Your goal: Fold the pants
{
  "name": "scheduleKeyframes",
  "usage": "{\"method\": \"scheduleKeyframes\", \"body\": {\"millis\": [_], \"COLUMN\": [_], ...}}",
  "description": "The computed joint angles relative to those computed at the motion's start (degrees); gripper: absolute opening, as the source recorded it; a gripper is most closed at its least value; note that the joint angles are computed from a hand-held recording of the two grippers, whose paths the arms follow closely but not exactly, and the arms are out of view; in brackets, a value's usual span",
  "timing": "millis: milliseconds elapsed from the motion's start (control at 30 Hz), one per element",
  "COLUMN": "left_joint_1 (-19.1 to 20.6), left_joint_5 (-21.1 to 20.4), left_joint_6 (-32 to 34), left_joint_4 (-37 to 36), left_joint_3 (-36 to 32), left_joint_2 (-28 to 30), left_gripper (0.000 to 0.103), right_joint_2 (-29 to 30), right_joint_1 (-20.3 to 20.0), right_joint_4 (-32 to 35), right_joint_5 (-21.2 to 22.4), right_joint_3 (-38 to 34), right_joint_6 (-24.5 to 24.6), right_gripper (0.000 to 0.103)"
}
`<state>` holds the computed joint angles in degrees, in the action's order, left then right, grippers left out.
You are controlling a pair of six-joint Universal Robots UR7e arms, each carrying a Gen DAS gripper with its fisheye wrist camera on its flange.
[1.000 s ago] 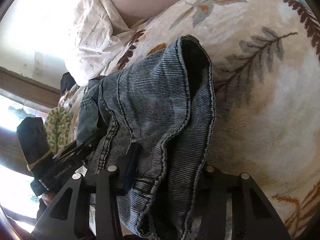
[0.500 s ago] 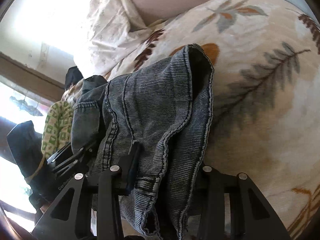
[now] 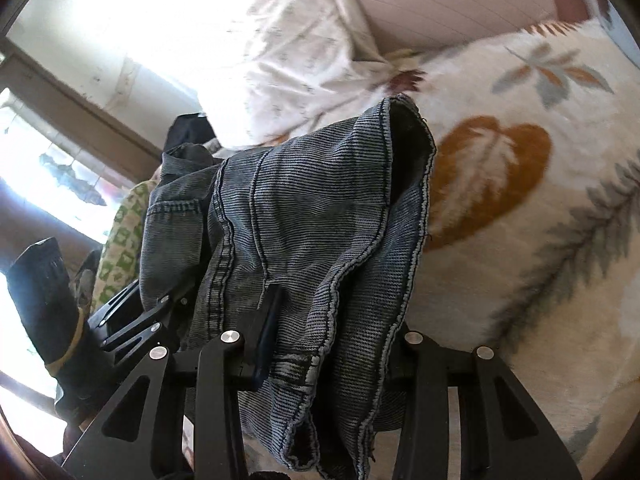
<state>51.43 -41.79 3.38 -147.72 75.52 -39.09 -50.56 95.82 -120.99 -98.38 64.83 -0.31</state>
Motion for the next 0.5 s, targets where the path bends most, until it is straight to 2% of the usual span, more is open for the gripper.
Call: {"method": "scheduleKeyframes", "body": {"millis": [267,500], "left_joint_1": [-0.86,-0.61], "left_joint_5": [3.99,5.14], "left_joint_6": [3.53,2.34], "left_joint_4": [-5.67,-7.8], "left_joint_3": [4.49,8.3], "left_joint_2": [-2.59,-4.92], "left_gripper": [0.039,0.039], "right_joint_2": [0.52,0.72], "right_joint_1": [1.28,2.69], "right_joint_4": [-3.25,-4.33], "right_joint_5": [1.93,2.08], "right_joint_3": [1.17,2.64], "right_joint_6": [-2.76,-4.67], "right_gripper": [0.038,0.038]}}
